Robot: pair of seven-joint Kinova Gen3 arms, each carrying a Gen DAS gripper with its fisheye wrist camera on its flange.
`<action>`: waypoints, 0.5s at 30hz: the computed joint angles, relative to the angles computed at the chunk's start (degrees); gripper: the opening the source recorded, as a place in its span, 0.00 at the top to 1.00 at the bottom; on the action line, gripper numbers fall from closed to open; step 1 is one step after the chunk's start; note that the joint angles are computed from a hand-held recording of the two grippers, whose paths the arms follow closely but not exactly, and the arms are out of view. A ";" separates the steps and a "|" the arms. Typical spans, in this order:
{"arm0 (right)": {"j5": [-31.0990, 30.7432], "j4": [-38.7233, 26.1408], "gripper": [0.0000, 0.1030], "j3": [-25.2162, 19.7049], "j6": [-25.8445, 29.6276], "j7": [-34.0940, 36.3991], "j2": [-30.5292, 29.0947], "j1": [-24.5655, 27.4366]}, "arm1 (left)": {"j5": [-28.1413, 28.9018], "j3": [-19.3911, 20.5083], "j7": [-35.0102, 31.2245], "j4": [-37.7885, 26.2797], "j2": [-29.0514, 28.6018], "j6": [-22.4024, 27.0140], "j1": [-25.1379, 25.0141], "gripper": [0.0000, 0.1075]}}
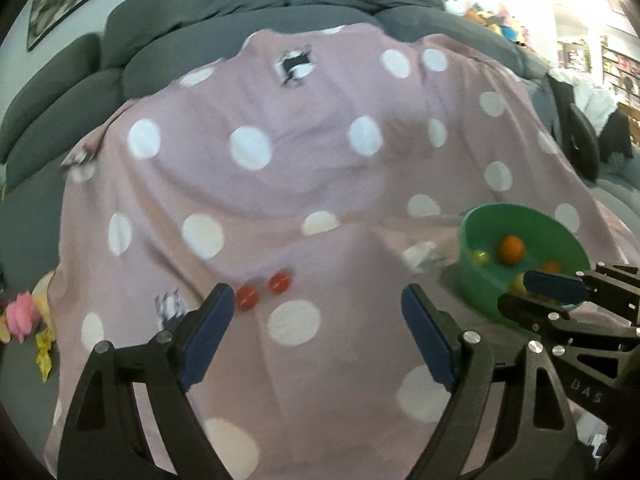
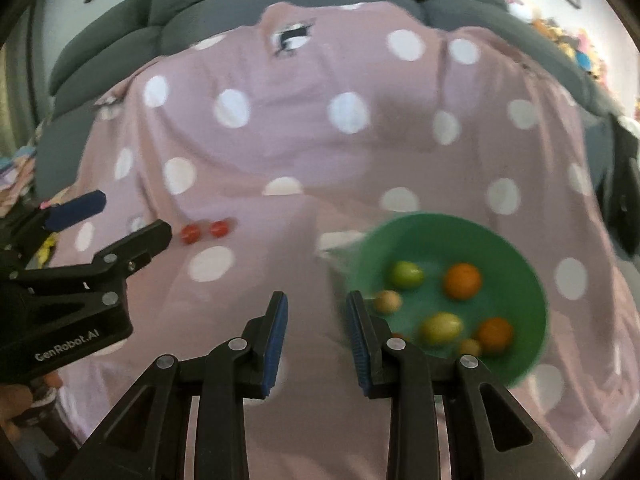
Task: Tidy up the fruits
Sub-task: 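Move both open tools back to the two red cherry tomatoes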
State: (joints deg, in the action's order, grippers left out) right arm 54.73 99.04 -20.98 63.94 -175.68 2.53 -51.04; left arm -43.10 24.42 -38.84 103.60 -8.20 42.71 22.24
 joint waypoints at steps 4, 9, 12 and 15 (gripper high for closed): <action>-2.10 -2.34 0.71 0.90 -3.72 3.15 2.38 0.29 | 3.82 -2.26 -2.43 1.90 -2.00 0.21 -1.29 0.20; -3.92 -5.79 0.71 2.85 -6.14 7.34 5.60 -0.91 | 8.84 -4.30 -5.68 3.32 -3.16 0.31 -4.21 0.20; -4.86 -7.64 0.71 4.26 -7.14 9.49 7.34 -1.90 | 10.85 -4.96 -7.00 4.25 -3.65 -0.22 -6.23 0.20; -5.71 -9.24 0.71 5.63 -7.92 11.37 8.82 -2.76 | 12.14 -5.43 -8.13 4.93 -3.82 -0.86 -7.96 0.20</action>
State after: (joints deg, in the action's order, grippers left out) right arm 49.02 89.80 -15.35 56.02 -164.31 11.35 -53.80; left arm -30.95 18.98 -46.98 108.53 -12.02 41.84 14.28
